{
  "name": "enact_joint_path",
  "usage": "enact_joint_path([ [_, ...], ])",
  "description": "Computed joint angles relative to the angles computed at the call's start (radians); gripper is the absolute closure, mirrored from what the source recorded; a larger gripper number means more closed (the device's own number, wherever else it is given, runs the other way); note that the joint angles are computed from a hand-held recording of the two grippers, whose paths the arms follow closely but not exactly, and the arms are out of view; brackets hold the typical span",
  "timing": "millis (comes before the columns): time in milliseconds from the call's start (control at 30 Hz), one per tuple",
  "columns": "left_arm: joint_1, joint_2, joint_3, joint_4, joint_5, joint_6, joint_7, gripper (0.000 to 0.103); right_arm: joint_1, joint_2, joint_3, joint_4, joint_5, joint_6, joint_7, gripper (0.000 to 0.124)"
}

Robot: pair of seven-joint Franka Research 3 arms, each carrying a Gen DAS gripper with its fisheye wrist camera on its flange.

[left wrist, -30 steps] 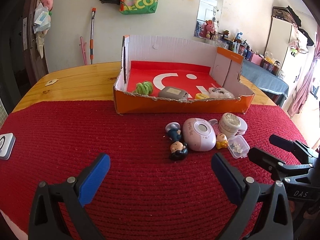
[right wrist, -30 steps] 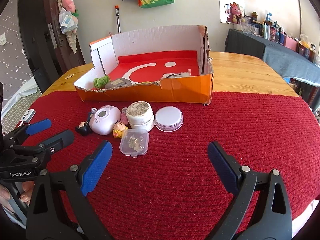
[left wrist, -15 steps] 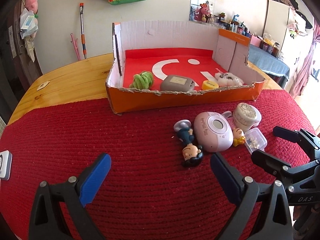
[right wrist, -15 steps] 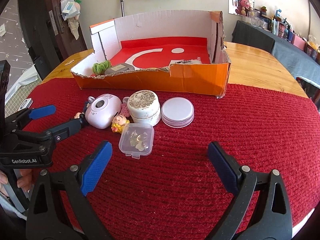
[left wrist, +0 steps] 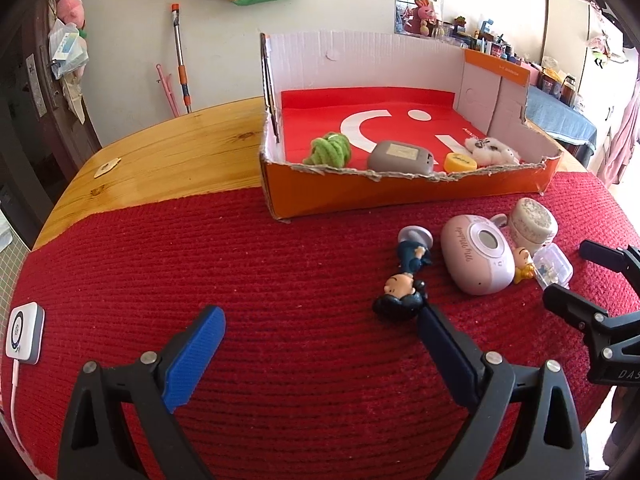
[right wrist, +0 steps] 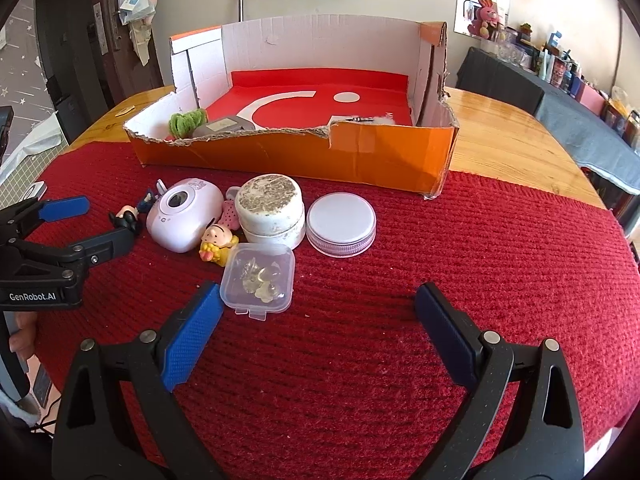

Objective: Organize objects
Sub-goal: 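Withdraw both tools from the box toward the remaining items, then close the left tool on the blue-capped figurine while the right tool grasps the clear plastic box, then carry the figurine and clear plastic box into the box with both tools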

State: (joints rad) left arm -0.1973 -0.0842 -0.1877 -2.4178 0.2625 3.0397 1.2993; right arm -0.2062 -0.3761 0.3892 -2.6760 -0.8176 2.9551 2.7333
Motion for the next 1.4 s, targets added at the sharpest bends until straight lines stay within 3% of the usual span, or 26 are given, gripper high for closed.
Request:
enact_joint_path([
  [167,-0.015,0.002,0.007,0.0,-0.012,0.02,0.058,0.005,0.004,-0.007,-0.016,-0.01,0.009,0.012,-0.013,0.026],
  [333,-0.038,0.023,0.009,0.027,-0.06,0.021,0.162,0.014,0.001,-0.001,-0.024,-0.014,0.054,0.051,-0.068,0.026],
  [600,-0.087,0.063,0.003,0.077,-0.47,-0.01,0.529,0.028,-0.063,0.008,0.046,0.001,0.07,0.056,-0.099,0.026],
  [700,-0.082,0.072,-0.014,0.088,-0.55,-0.014,0.597,0.033,-0.079,0.012,0.062,0.007,0.058,0.063,-0.095,0.028],
  [867,-0.082,0.079,-0.038,0.107,-0.729,-0.021,0.753,0.047,-0.104,0.029,0.097,0.03,0.001,0.053,-0.07,0.042],
  [1000,-0.093,0.078,-0.054,0.121,-0.932,-0.042,0.965,0.078,-0.104,0.036,0.094,0.033,-0.061,0.086,-0.038,0.061],
  [1133,-0.1,0.07,-0.055,0.112,-0.994,-0.032,1.002,0.079,-0.122,0.026,0.101,0.017,-0.08,0.143,-0.033,0.09],
  [1400,-0.134,0.011,-0.016,0.082,-1.131,-0.054,1.069,0.079,-0.137,-0.039,0.11,-0.038,0.033,0.221,-0.101,0.09],
])
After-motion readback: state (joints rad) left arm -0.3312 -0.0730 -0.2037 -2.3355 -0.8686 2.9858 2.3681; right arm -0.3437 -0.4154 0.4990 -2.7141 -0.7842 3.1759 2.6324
